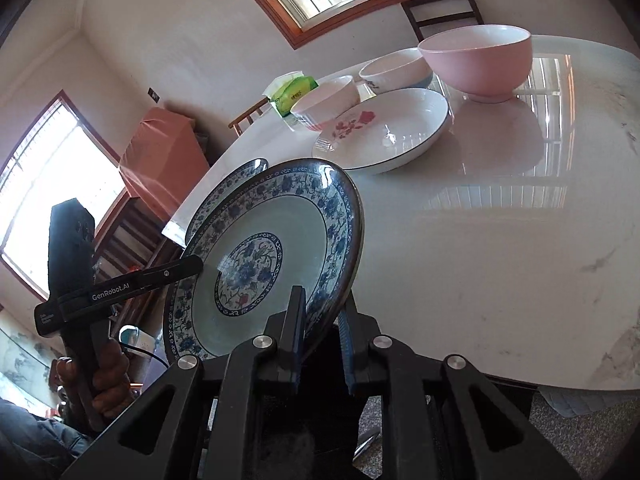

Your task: Organize plates and bowls

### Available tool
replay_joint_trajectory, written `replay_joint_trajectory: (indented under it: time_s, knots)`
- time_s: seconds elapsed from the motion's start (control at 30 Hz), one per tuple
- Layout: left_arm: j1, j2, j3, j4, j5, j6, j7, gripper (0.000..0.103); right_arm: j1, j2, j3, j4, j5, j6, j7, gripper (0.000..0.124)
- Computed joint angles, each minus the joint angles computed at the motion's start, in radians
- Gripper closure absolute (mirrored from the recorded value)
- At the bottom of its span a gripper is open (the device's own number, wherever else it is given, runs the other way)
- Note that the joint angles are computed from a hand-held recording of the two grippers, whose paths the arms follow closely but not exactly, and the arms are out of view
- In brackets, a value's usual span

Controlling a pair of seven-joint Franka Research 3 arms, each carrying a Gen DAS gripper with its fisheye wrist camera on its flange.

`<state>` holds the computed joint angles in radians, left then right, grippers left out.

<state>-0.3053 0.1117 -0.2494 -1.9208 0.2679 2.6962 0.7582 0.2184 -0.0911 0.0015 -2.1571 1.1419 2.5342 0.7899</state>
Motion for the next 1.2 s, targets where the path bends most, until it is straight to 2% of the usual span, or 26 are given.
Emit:
replay_joint_trajectory:
  time_s: [0.1,0.33,0.67,0.93,1.2]
  knots:
    - [0.019,-0.044,0.020,-0.050,0.018,0.014,-0.029,0.080,0.010,0.049,0.015,0.063,-0.013,-0.011,0.000,0.107]
    - [0.068,-0.073,0.048,-0.074,0.089,0.009,-0.100,0.080,0.025,0.178,0.063,0.231,-0.068,-0.019,0.011,0.106]
    - [0.138,-0.043,0.080,-0.051,0.106,0.009,-0.125,0.080,0.041,0.393,0.132,0.501,-0.255,-0.008,0.130,0.105]
    - [0.172,-0.003,0.095,-0.024,0.072,0.031,-0.103,0.080,0.048,0.477,0.162,0.611,-0.361,0.005,0.197,0.104]
    - [0.181,0.018,0.104,-0.004,0.083,0.036,-0.108,0.080,0.042,0.511,0.182,0.644,-0.387,0.015,0.213,0.103]
